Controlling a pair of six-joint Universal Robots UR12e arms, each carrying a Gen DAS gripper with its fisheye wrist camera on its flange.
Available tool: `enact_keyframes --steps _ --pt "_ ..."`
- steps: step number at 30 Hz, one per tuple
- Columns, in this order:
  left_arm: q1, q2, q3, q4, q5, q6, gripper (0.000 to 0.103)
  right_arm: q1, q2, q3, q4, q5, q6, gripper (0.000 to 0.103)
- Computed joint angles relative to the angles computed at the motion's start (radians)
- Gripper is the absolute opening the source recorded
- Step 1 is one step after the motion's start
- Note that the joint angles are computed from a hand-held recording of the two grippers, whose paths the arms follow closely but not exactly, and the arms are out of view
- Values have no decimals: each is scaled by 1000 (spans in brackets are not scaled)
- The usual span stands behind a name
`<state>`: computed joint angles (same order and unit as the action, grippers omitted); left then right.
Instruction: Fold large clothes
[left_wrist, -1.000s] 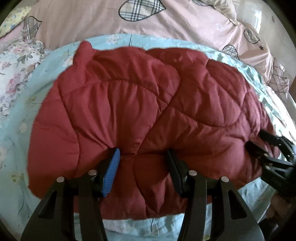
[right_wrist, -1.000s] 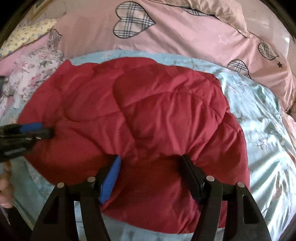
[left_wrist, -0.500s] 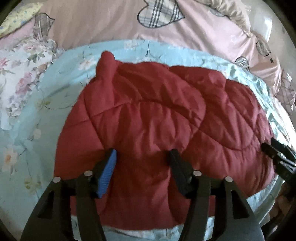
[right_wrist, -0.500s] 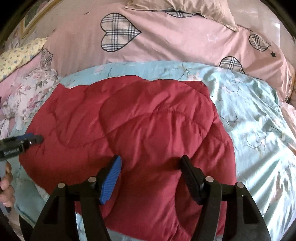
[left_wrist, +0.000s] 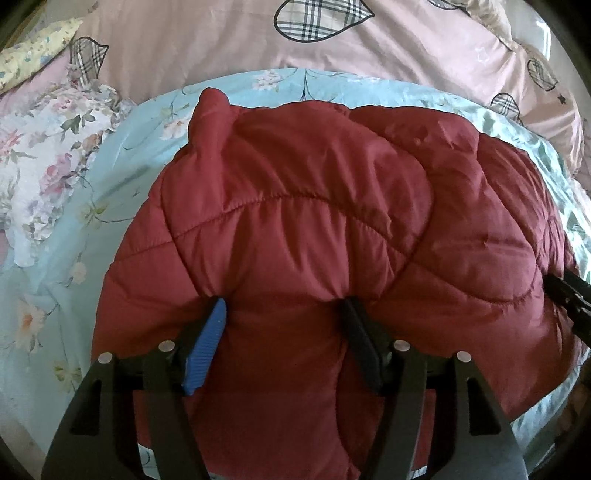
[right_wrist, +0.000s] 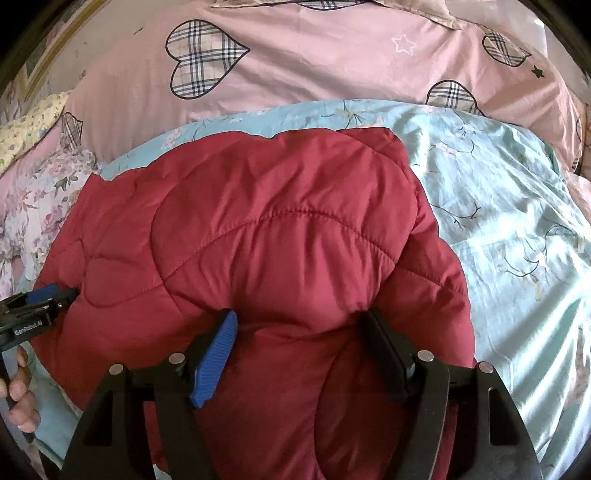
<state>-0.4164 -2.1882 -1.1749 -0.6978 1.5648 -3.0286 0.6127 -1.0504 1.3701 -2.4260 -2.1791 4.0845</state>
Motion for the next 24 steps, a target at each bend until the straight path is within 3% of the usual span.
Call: enact_keyframes --steps 5,9,13,18,22,24 --pt "0 -3 5 -2 3 4 65 1 -2 2 -4 1 5 71" --pt "-1 -5 7 -5 7 8 65 23 -10 -12 14 -44 21 70" --pt "-1 -5 7 -2 10 6 65 54 0 -41 12 -82 -40 70" --pt "0 -4 7 -2 7 6 65 40 25 -75 113 -11 -49 71" --pt "19 25 -14 -20 -65 -21 66 35 25 -65 106 -12 -39 72" --pt "38 50 -39 -20 -148 -38 66 36 24 -64 105 -11 -39 72"
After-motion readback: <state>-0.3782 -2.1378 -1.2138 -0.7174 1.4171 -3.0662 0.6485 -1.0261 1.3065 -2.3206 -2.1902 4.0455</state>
